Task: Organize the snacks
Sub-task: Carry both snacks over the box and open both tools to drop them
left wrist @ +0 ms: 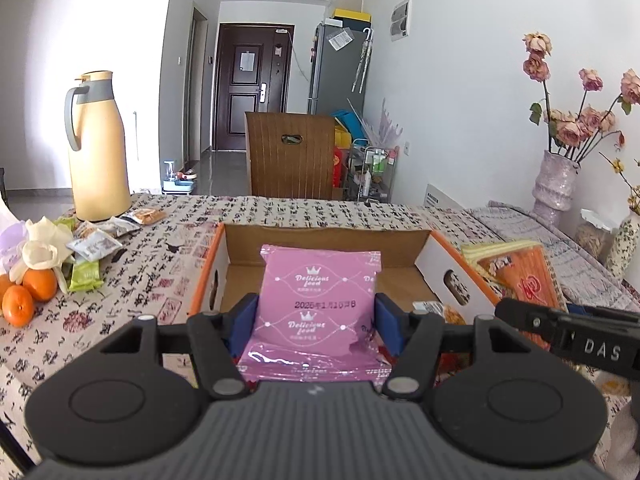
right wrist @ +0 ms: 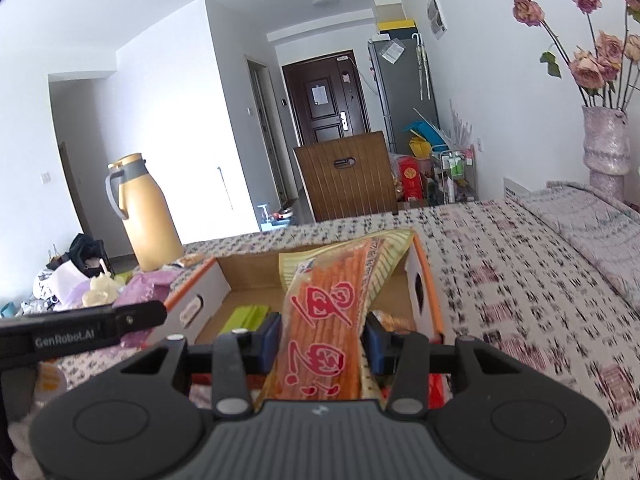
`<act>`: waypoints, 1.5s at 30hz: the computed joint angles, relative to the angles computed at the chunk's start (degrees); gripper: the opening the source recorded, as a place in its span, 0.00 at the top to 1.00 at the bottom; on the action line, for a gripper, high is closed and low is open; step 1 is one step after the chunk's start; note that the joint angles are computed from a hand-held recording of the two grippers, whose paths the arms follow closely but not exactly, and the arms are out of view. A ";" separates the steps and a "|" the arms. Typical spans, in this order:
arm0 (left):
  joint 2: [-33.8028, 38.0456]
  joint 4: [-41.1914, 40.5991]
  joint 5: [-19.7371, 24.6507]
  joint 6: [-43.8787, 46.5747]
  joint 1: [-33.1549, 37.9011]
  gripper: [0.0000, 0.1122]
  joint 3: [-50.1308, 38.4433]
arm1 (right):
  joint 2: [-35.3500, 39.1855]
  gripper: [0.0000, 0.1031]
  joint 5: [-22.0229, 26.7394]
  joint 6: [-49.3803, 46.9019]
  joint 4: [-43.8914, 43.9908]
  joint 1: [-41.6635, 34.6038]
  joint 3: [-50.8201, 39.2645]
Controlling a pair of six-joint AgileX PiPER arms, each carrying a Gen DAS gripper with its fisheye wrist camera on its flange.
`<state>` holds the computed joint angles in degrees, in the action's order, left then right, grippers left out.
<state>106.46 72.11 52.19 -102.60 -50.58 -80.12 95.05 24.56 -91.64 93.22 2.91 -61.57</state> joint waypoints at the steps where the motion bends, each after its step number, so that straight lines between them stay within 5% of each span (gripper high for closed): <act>1: 0.13 -0.14 -0.18 0.51 0.49 0.44 -0.39 | 0.90 0.60 -0.19 1.69 -1.37 0.33 -1.59; 16: 6.45 -5.32 -2.41 11.62 8.75 0.44 -12.21 | 20.21 0.60 0.70 46.20 -40.47 5.89 -35.41; 22: 11.57 -10.60 -2.53 18.56 12.09 0.44 -19.43 | 30.20 0.60 5.60 63.71 -57.55 8.19 -51.73; 28: 16.08 -15.08 -2.97 23.20 14.75 0.44 -24.13 | 42.61 0.60 15.79 78.46 -72.53 10.27 -71.84; 41: 21.37 -21.16 -2.15 29.30 16.28 0.43 -28.27 | 53.81 0.57 26.77 86.46 -81.44 12.01 -89.07; 45: 20.12 -18.57 -2.77 25.94 15.51 0.32 -25.60 | 54.40 0.41 28.48 88.60 -82.67 11.58 -90.33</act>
